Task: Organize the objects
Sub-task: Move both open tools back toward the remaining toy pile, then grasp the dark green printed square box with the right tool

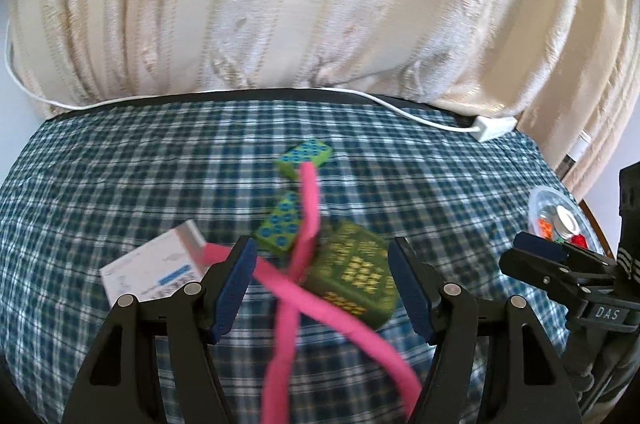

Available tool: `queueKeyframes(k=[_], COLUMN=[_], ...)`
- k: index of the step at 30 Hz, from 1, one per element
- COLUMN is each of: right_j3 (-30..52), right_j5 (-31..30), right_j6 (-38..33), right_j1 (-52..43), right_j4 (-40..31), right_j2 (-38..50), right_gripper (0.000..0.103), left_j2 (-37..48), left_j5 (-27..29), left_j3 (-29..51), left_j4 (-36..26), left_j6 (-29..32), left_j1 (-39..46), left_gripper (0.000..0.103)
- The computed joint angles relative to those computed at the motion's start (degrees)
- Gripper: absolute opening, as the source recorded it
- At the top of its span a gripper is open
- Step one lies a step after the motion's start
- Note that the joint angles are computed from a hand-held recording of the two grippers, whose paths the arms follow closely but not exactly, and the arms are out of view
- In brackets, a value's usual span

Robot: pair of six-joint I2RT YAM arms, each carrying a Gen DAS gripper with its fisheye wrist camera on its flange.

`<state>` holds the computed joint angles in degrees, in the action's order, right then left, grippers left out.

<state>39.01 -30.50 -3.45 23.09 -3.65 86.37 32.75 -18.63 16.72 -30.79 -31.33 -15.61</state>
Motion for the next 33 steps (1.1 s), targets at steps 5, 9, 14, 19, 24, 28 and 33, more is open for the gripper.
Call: queueKeyframes(k=[5, 9, 14, 19, 24, 28, 33], right_j3=[1.78, 3.1, 4.73, 6.06, 7.51, 9.49, 11.65], right_j5=[-0.24, -0.55, 0.44, 1.13, 1.15, 1.33, 1.11], right_j6=[0.47, 1.2, 1.17, 0.92, 0.31, 0.11, -1.7], right_j1=[2.94, 5.35, 8.3, 10.14, 11.1, 11.74, 12.82], right_j4=[0.23, 0.87, 1.39, 1.7, 1.91, 2.12, 1.78], right_j2=[2.79, 4.88, 7.19, 9.26, 11.26, 13.93, 16.46], right_gripper=[0.077, 0.077, 0.078, 0.079, 0.08, 0.081, 0.084], left_j2=[-5.89, -8.1, -7.93, -6.56, -4.79, -3.57, -0.79], left_j5=[8.4, 14.11, 20.41, 23.88, 26.16, 27.75, 29.36], left_j3=[-1.19, -1.78, -2.56, -3.19, -3.7, -4.07, -4.54], left_j4=[-2.73, -4.06, -3.65, -2.48, -0.94, 0.07, 2.33], left_j6=[7.37, 13.09, 19.46, 22.96, 25.59, 26.84, 28.71], left_j1=[13.16, 22.92, 33.37, 39.22, 43.38, 46.52, 49.8], left_gripper=[0.069, 0.07, 0.07, 0.07, 0.07, 0.07, 0.07])
